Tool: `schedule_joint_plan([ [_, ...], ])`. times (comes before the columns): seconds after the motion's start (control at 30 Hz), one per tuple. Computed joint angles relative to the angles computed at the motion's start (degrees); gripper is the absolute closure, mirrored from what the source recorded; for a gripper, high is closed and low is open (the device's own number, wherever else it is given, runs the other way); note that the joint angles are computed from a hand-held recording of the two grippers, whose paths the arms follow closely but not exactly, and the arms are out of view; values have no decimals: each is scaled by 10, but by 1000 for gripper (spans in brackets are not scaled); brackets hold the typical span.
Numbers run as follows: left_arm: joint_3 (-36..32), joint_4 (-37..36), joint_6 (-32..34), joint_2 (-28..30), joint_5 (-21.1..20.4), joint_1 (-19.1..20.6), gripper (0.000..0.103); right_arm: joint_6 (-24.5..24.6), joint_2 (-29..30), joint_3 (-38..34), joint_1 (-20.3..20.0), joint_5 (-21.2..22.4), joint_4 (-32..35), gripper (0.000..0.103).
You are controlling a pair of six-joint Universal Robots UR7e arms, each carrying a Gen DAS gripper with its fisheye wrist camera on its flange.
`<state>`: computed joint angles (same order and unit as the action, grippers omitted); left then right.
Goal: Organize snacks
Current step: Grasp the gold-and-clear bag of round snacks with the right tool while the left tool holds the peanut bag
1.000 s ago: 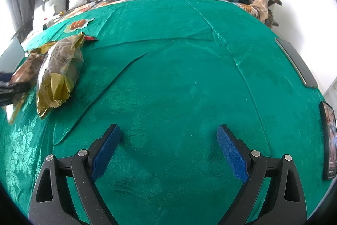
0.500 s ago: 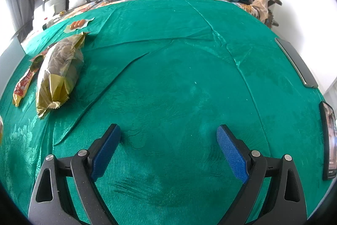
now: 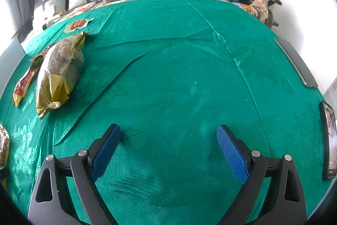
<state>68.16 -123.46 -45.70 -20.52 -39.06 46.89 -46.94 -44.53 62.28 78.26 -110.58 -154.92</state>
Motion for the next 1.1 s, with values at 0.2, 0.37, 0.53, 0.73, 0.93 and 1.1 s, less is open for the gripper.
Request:
schedule_joint_plan([
  [0.2,33,-45,-32,-9,34,-6,45,1,0,-1,0,2,2,8],
  [0.37,64,-81,-16,-18,48,-11,46,-6,-3,-3,-3,10,18,9],
  [0.53,76,-102,-9,-19,55,-14,46,1,-21,25,-6,19,18,9],
  [0.73,77,-113,0,-18,57,-15,46,19,-31,12,24,50,94,10],
  [0.93,77,-116,2,-19,55,-14,46,27,38,-100,82,13,208,10],
  [1.1,80,-113,-1,-21,52,-15,46,40,144,-224,114,-105,286,10],
])
